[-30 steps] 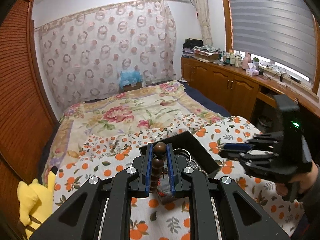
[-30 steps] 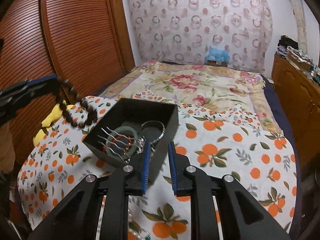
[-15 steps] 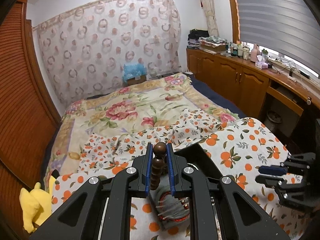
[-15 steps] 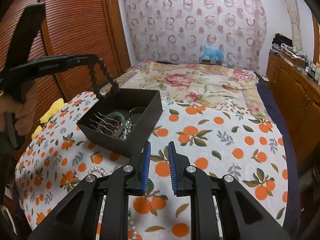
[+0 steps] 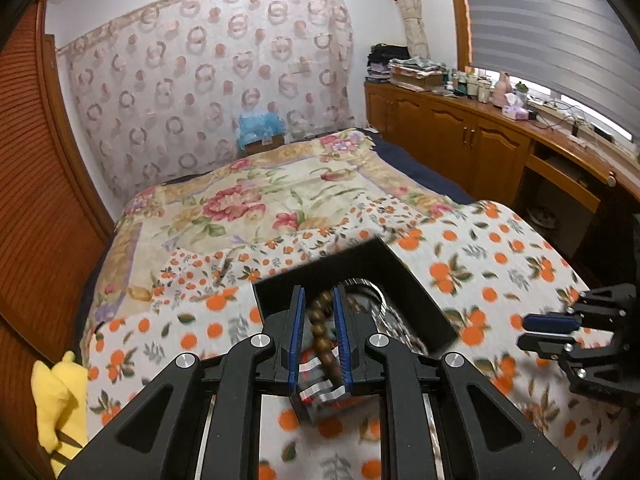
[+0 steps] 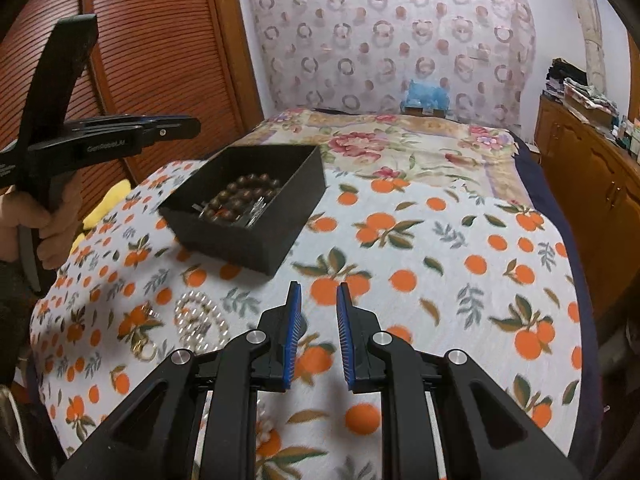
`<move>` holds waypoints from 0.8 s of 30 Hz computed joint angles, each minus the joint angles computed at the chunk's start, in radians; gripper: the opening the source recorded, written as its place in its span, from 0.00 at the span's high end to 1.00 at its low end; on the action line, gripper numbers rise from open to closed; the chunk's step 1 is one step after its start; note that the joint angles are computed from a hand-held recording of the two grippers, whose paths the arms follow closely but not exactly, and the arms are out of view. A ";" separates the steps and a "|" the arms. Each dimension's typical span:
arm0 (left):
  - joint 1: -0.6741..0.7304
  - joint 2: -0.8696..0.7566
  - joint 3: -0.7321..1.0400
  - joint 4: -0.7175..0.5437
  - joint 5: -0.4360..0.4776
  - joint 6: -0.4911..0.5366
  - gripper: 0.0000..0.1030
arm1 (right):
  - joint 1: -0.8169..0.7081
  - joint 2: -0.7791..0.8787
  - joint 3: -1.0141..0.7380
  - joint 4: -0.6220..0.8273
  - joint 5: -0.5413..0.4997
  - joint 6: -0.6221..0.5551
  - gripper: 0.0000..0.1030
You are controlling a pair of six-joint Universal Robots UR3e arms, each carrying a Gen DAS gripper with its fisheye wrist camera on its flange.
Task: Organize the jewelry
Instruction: 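Move the right gripper to the pearl necklace while the left moves to the small ring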
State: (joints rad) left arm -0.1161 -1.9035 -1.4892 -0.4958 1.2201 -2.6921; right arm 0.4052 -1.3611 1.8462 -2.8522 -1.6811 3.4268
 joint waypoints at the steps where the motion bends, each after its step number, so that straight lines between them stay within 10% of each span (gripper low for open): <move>1: 0.008 0.021 -0.035 0.010 -0.012 0.006 0.84 | 0.008 0.001 0.003 -0.001 -0.002 0.002 0.80; 13: 0.185 0.346 -0.518 0.008 -0.209 0.153 0.79 | 0.106 -0.021 0.069 0.049 -0.045 0.040 0.69; 24: 0.245 0.446 -0.711 -0.020 -0.211 0.256 0.79 | 0.156 -0.015 0.054 0.110 -0.103 0.037 0.70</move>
